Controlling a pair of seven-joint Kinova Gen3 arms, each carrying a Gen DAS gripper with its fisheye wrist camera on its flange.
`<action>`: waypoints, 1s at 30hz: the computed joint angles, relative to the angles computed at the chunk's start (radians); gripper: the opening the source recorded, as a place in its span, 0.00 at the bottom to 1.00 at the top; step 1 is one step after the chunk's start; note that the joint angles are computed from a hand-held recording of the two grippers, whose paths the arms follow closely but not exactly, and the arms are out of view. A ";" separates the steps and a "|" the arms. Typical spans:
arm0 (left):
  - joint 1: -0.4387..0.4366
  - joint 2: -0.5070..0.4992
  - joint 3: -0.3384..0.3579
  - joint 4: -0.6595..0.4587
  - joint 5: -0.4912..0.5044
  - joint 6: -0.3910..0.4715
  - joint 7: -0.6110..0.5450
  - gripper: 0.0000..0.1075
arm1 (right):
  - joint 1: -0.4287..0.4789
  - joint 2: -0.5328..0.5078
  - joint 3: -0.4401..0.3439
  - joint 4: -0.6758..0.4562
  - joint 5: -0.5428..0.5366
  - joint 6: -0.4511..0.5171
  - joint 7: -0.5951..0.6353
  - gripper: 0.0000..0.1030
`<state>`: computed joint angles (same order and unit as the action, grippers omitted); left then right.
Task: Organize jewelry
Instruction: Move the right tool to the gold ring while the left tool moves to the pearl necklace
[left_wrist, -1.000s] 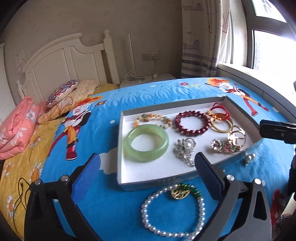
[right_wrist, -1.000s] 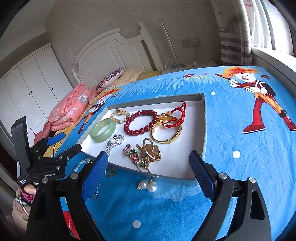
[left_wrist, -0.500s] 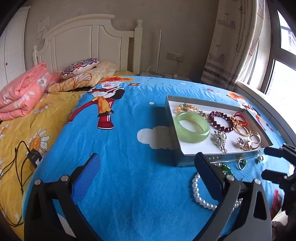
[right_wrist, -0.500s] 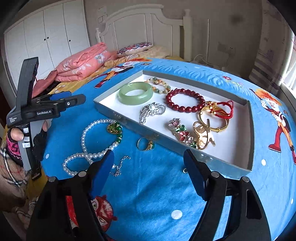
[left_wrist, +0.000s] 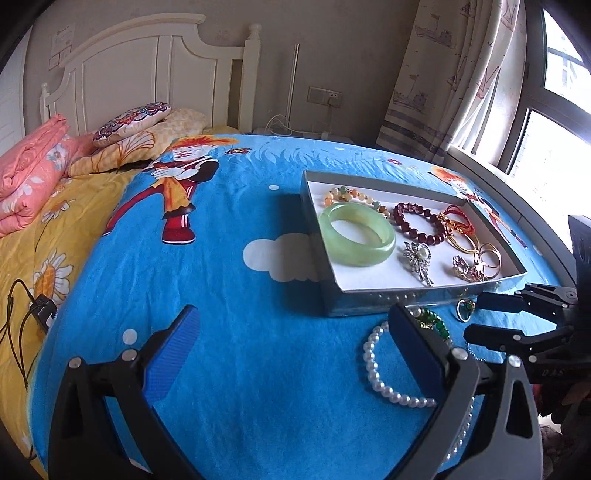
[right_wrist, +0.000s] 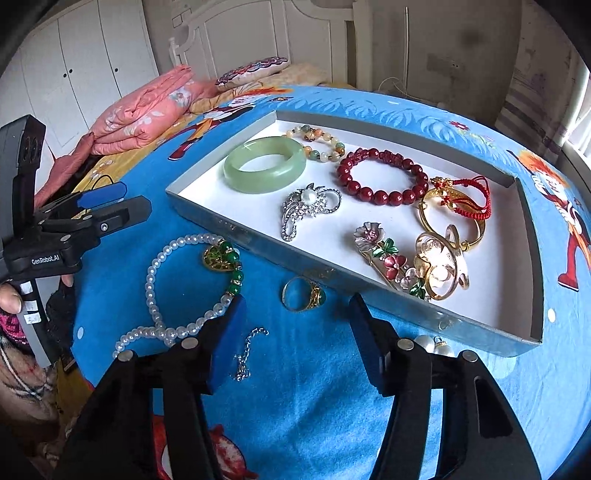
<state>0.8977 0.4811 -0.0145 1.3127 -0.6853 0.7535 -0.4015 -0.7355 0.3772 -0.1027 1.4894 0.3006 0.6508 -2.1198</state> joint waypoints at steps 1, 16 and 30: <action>0.000 -0.001 0.000 0.001 -0.001 -0.001 0.000 0.94 | -0.032 0.007 0.019 -0.010 0.034 0.021 -0.027 0.55; -0.035 -0.003 0.058 -0.015 0.093 -0.002 -0.154 0.93 | -0.123 0.005 0.037 0.011 0.245 0.053 -0.217 0.25; 0.097 0.072 0.046 -0.085 0.118 0.025 -0.225 0.55 | -0.027 -0.099 0.011 0.160 0.186 -0.128 -0.219 0.25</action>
<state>0.9951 0.5529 0.0311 1.2274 -0.5674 0.7783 -0.6261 -0.7625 0.2783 -0.0920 1.6495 0.4869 0.5233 -2.3384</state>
